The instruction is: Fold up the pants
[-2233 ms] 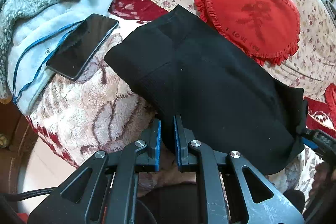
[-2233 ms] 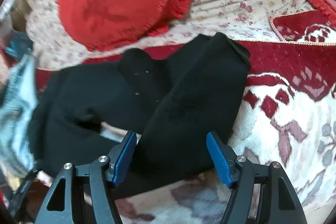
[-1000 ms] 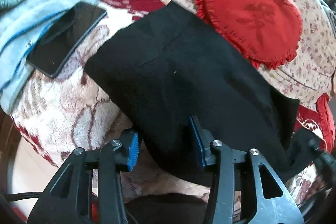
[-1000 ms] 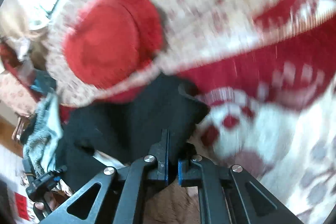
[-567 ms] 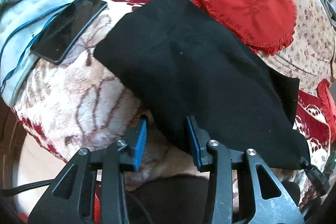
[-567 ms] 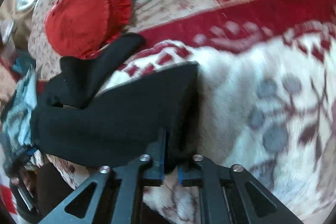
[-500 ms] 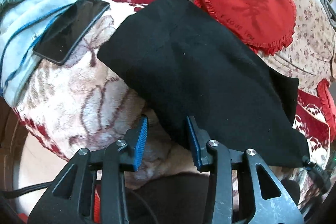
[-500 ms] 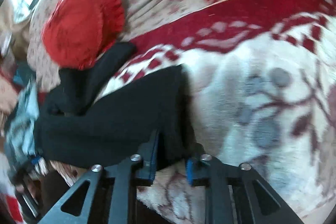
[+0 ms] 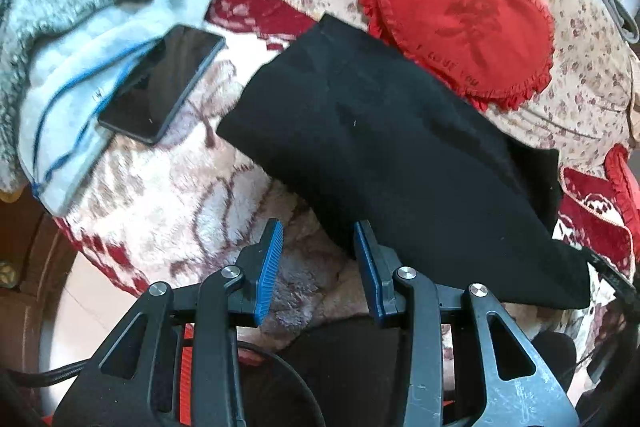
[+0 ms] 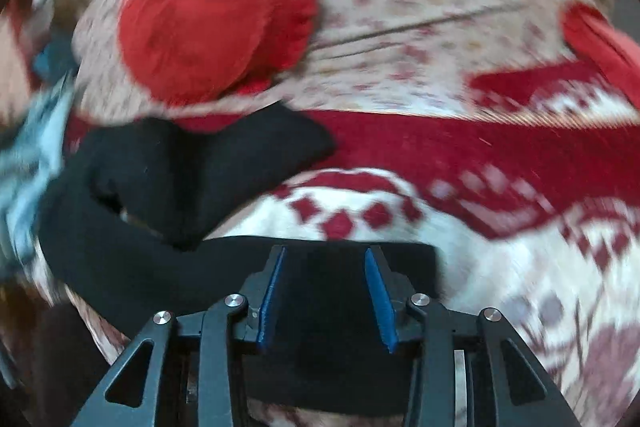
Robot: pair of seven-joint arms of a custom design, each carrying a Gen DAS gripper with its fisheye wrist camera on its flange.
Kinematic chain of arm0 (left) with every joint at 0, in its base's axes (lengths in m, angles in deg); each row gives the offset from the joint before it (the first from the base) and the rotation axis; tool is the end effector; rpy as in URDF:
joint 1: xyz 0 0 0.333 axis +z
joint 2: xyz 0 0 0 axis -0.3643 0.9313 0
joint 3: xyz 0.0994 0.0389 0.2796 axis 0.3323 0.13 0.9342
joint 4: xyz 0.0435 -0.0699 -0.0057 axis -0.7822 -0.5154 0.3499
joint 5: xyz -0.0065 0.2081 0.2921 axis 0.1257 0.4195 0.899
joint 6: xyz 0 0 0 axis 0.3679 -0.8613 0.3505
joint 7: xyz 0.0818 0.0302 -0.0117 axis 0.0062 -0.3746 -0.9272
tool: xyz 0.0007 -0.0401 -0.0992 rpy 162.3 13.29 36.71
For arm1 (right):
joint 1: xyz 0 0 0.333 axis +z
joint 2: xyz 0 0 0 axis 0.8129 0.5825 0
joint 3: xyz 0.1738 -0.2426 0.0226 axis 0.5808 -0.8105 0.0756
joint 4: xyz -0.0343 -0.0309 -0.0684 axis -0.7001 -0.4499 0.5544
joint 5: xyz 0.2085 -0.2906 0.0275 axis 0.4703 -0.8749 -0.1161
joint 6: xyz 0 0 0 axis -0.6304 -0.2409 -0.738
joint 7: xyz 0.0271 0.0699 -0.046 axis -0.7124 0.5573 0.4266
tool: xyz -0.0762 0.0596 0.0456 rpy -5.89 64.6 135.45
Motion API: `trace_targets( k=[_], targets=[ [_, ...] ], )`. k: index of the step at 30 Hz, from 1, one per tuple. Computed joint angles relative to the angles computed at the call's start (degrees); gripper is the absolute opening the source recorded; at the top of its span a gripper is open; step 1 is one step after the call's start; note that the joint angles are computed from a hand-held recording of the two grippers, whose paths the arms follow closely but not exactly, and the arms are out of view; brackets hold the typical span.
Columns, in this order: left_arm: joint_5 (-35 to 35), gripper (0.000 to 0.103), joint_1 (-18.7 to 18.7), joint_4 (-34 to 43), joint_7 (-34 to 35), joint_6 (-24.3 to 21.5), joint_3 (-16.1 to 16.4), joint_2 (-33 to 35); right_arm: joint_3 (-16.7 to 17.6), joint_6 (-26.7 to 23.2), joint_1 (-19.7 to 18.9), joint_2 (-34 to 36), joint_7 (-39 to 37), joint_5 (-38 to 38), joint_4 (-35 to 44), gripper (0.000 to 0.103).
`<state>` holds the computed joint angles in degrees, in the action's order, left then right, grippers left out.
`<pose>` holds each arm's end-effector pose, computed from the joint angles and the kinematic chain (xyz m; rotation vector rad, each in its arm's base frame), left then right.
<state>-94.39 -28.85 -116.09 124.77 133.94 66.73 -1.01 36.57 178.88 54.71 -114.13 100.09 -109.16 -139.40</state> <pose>0.6241 -0.2018 0.4591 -1.6449 2.4448 -0.8704 0.3881 0.0314 0.4463 -1.1924 2.4617 -0.6083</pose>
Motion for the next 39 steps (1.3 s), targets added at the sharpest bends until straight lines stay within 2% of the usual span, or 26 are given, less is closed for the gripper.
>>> trace_targets(
  k=[3, 6, 9, 12, 14, 16, 17, 23, 24, 25, 27, 29, 32, 34, 36, 39],
  targets=[
    [-0.8, 0.042, 0.1, 0.9, -0.4, -0.2, -0.2, 0.1, -3.2, 7.0, 2.6, 5.4, -4.5, 3.8, 2.5, 0.039],
    [-1.6, 0.047, 0.1, 1.8, -0.2, -0.6, -0.5, 0.7, -4.0, 9.4, 4.4, 10.8, -9.2, 7.6, 6.8, 0.039],
    [-0.4, 0.048, -0.8, 3.4, -1.3, -1.5, -0.3, 2.1, -3.5, 7.2, 5.6, 16.6, -14.0, 9.5, 13.2, 0.039],
    [0.5, 0.048, -1.3, 4.8, -2.3, -2.8, -0.3, 3.4, -2.8, 1.0, 6.5, 24.0, -19.0, 9.7, 21.6, 0.039],
    [1.0, 0.048, -1.6, 5.4, -2.6, -3.3, -0.3, 4.0, -2.5, -4.1, 6.5, 29.2, -19.3, 5.3, 26.5, 0.039],
    [1.8, 0.048, -1.9, 6.0, -3.2, -3.5, -0.1, 4.6, -3.3, -2.2, 6.5, 30.2, -16.0, -3.8, 26.9, 0.039],
    [2.3, 0.048, -2.1, 6.5, -3.7, -3.7, 0.1, 5.0, -3.7, -3.3, 6.4, 30.6, -15.2, -5.8, 27.6, 0.039],
    [3.7, 0.048, -2.8, 9.8, -6.2, -5.0, 0.0, 7.6, -7.1, -1.3, 3.9, 34.4, -7.4, -12.8, 31.8, 0.039],
    [3.8, 0.048, -2.8, 9.6, -5.8, -4.7, -0.1, 7.5, -7.7, 0.4, 3.7, 34.2, -9.2, -9.4, 31.4, 0.039],
    [4.0, 0.048, -2.8, 9.1, -5.4, -4.3, -0.2, 7.3, -6.8, 4.6, 1.4, 33.0, -13.5, -1.9, 29.1, 0.039],
    [4.3, 0.048, -2.8, 8.6, -4.8, -3.7, -0.2, 7.0, -6.0, 8.3, 0.4, 30.3, -19.7, 8.7, 25.8, 0.039],
    [3.9, 0.048, -2.6, 8.7, -4.8, -4.1, -0.3, 7.3, -5.4, 9.9, 1.1, 25.3, -25.8, 16.0, 20.6, 0.039],
    [3.0, 0.048, -2.2, 8.9, -5.0, -4.9, -0.5, 7.5, -5.6, 7.7, 3.9, 19.5, -34.5, 21.5, 15.4, 0.039],
    [2.7, 0.048, -2.1, 8.5, -5.2, -5.1, -0.5, 7.1, -5.8, 4.4, 5.8, 17.2, -39.1, 23.9, 13.6, 0.039],
    [2.5, 0.048, -2.1, 7.8, -5.1, -5.2, -0.6, 6.5, -4.8, 2.2, 5.9, 16.6, -39.8, 21.9, 12.6, 0.04],
    [2.8, 0.048, -2.4, 6.6, -5.0, -4.8, -0.5, 5.5, -5.1, 5.1, 6.0, 14.7, -40.3, 21.0, 9.2, 0.04]
  ],
)
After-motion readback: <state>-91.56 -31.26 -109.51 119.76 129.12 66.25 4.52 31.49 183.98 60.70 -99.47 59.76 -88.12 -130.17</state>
